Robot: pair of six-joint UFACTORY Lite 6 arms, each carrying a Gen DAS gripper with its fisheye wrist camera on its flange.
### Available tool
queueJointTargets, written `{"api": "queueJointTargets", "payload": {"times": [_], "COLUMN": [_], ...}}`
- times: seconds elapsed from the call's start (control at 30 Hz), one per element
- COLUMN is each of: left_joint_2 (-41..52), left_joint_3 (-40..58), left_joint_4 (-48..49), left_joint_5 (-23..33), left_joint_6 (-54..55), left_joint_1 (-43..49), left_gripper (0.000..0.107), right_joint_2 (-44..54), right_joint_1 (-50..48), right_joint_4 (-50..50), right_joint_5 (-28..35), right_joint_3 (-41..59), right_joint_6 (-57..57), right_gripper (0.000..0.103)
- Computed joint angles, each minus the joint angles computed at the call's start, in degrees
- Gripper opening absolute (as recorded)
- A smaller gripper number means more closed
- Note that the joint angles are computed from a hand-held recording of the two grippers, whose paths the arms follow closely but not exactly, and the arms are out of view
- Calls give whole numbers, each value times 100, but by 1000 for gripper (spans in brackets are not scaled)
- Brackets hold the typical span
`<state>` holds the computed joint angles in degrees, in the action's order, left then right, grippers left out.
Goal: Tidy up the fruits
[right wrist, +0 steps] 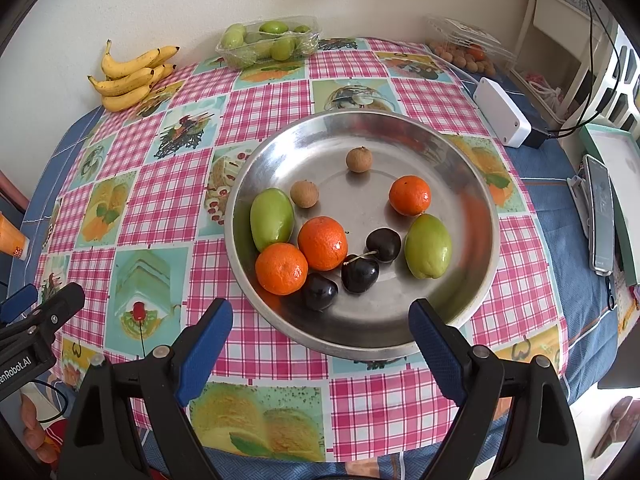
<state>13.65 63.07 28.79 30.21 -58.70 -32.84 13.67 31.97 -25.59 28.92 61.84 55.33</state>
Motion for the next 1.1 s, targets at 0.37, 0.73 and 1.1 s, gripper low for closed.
{"api": "queueJointTargets", "payload": {"times": [0.37,0.73,1.1], "left_joint_2": [-5,-5,7], "left_joint_3": [-13,-19,14], "left_joint_4": [4,30,87], "left_joint_5": [-6,5,105], "left_joint_6": [2,-14,-120], "left_joint_1": [4,6,-35], "left_gripper": [103,103,103], "right_joint_2": [21,54,82], "right_joint_1": [0,4,6], "right_joint_4": [36,61,116], "right_joint_5": [33,40,67], "right_joint_3": [42,51,73], "right_joint_6": [-41,-76,-144], "right_gripper": [90,90,90]}}
